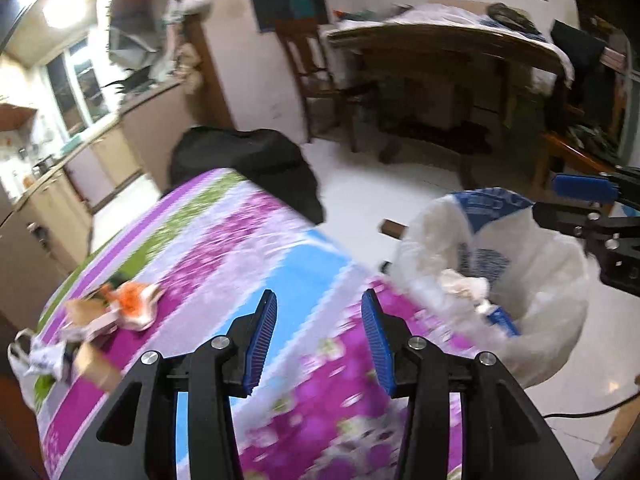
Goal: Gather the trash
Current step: 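Move both tools back to the table items, then grasp the white wipes packet with the left gripper while the right grasps the sponge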
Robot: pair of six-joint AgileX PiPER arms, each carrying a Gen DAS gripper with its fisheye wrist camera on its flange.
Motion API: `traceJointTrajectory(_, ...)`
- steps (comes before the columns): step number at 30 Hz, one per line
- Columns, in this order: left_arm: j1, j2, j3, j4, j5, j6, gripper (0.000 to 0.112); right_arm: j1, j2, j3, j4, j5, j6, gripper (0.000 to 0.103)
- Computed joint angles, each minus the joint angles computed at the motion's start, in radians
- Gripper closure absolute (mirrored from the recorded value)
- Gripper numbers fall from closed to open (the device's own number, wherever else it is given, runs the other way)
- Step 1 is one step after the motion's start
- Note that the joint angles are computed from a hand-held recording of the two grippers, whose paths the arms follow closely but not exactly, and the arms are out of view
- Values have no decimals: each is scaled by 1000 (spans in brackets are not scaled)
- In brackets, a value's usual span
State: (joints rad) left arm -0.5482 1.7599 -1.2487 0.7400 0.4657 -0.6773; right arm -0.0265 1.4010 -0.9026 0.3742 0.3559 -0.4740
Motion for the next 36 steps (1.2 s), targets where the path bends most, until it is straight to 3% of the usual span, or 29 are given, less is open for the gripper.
traceJointTrajectory(4, 60, -95, 117, 83, -22, -91, 67, 108, -13, 27, 14, -72, 32, 60)
traceJointTrajectory(9, 196, -237, 237, 37, -65, -47, 65, 247, 17, 11, -11, -106, 97, 60)
traceJointTrajectory(11, 266, -284, 264, -32, -75, 13, 64, 293, 45, -12, -5, -103, 105, 60)
traceJointTrajectory(14, 415, -342, 274, -246, -80, 199, 64, 365, 93, -47, -25, -105, 149, 60)
traceJointTrajectory(17, 536, -363, 260, -335, -59, 272, 60, 435, 145, -101, -57, -96, 202, 60)
traceJointTrajectory(25, 837, -181, 15, -510, 72, 391, 55, 554, 235, -229, -142, -64, 302, 60)
traceJointTrajectory(33, 938, 44, -248, -655, 201, 405, 54, 603, 390, -428, -9, 36, 175, 60)
traceJointTrajectory(36, 962, 112, -346, -712, 251, 392, 48, 624, 462, -507, 10, 65, 168, 45)
